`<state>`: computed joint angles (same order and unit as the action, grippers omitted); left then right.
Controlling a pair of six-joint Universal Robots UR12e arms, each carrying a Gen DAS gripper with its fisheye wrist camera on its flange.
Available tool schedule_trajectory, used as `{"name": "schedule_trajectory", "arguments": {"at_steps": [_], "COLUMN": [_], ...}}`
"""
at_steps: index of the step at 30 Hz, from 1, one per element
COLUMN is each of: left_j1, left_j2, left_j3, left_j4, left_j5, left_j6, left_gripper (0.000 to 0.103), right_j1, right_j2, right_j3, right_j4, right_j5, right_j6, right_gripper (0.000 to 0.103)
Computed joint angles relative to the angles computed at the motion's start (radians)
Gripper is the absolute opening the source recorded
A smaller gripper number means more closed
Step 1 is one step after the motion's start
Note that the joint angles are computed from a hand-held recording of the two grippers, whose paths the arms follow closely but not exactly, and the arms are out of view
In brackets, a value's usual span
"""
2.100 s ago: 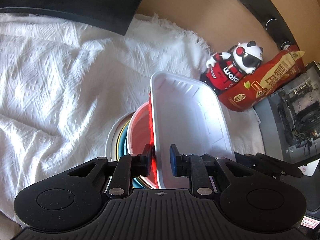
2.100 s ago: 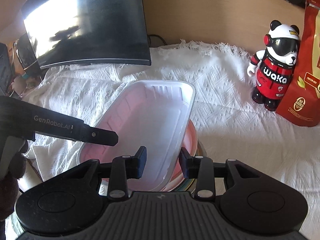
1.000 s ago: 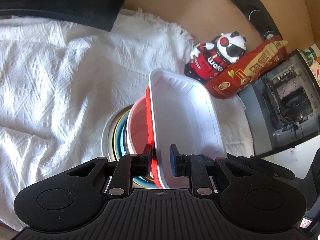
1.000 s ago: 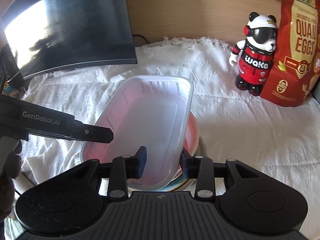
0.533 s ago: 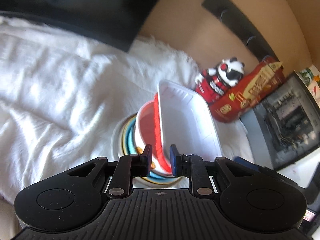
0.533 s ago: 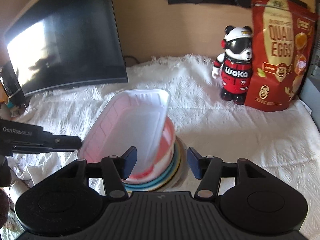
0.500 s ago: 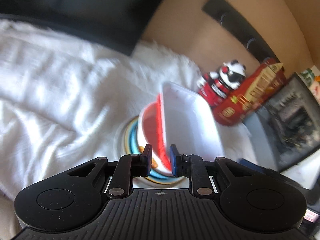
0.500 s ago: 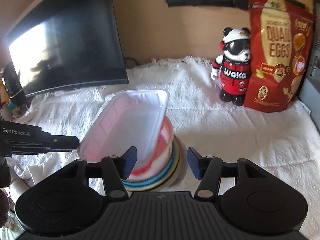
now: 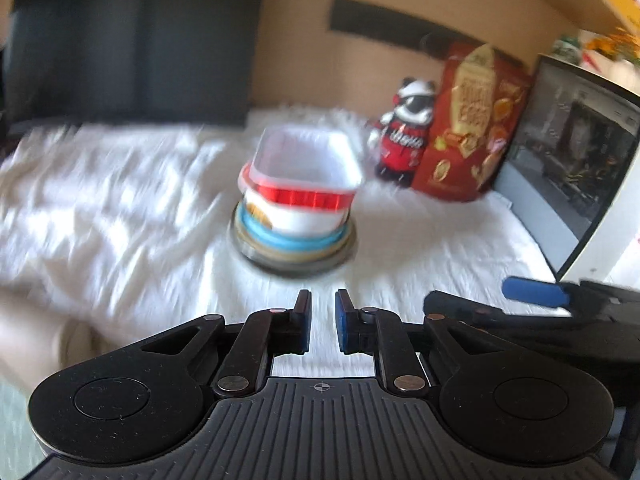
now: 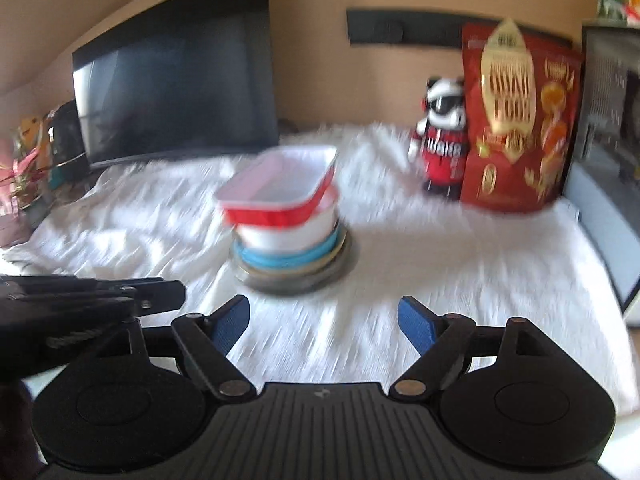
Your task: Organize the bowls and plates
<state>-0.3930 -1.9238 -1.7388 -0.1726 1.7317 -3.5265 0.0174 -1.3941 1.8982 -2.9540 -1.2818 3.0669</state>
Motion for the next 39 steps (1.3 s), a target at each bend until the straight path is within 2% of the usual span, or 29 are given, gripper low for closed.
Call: {"name": "schedule_trajectory", "arguments": {"at_steps": [5, 11, 39], "left_j1": [-0.018, -0.037, -0.033], "left_j2": [0.029, 0.042, 0.035], "left_j3": [-0.01, -0.02, -0.005], "left_j4": [-0.076, -0.066, -0.084], "left_j5": [0.016, 0.058, 0.058], "left_j6": [-0.041, -0.026, -0.01], "left_gripper": [0.015, 0.015, 0.015], "right_j1": [-0.005, -0.005, -0.007], "right_j2": [-0.037, -0.046, -0.038], "right_j3": [0.034, 0.035, 0.023], "right_j4": [0.003, 0.016, 0.035], "right_j5": [-0.018, -0.022, -0.026], "right_j6": [0.007, 0.001, 0.016], "right_gripper": [0.082, 0.082, 0.082]}}
